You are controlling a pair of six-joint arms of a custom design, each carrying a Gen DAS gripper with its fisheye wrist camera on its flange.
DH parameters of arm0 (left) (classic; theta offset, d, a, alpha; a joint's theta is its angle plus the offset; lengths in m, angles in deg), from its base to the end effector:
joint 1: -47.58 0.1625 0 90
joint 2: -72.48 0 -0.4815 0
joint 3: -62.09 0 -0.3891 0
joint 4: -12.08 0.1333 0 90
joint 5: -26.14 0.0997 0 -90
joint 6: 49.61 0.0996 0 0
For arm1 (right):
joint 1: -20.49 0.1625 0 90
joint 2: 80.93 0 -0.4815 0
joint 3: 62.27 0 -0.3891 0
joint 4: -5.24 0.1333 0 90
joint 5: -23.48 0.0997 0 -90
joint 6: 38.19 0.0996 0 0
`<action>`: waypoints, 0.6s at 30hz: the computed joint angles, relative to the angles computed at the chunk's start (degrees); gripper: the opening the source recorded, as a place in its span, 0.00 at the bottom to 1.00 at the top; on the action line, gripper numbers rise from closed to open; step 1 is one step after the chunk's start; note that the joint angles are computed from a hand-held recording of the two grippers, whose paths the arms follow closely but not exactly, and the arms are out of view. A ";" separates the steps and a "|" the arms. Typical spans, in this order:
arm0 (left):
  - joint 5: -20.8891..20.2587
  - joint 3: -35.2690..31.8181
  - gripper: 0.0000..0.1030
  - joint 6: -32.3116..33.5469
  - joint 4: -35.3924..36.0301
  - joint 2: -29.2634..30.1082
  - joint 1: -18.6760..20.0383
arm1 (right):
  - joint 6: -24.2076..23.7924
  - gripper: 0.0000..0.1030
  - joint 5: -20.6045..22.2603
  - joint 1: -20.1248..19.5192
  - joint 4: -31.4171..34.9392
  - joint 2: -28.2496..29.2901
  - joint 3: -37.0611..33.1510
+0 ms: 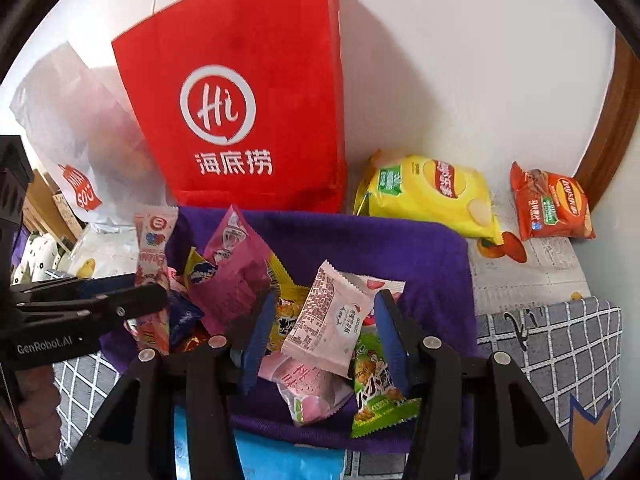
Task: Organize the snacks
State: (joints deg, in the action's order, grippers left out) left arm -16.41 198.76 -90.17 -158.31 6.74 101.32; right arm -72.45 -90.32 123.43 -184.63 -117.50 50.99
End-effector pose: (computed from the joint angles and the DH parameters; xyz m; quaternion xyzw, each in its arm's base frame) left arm -0.0903 -0.4725 0.1837 -0.0674 0.9105 -0.3083 0.2673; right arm 0.2260 -0.5676 0.0262 0.3458 -0.8950 0.1558 0.2349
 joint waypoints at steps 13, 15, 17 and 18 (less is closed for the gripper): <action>10.28 6.07 0.69 -18.58 16.00 -7.17 -15.80 | 2.70 0.58 -0.08 2.96 -6.45 -9.75 11.05; 11.45 6.34 0.69 -24.52 22.88 -8.96 -19.13 | 3.34 0.62 -0.27 3.62 -7.26 -11.70 13.28; 12.12 6.17 0.72 -30.08 29.81 -10.27 -22.18 | 3.28 0.62 -1.55 4.57 -8.89 -13.22 15.57; 12.34 6.15 0.72 -32.39 32.61 -10.66 -23.67 | 2.95 0.63 -2.09 4.97 -9.82 -13.74 16.52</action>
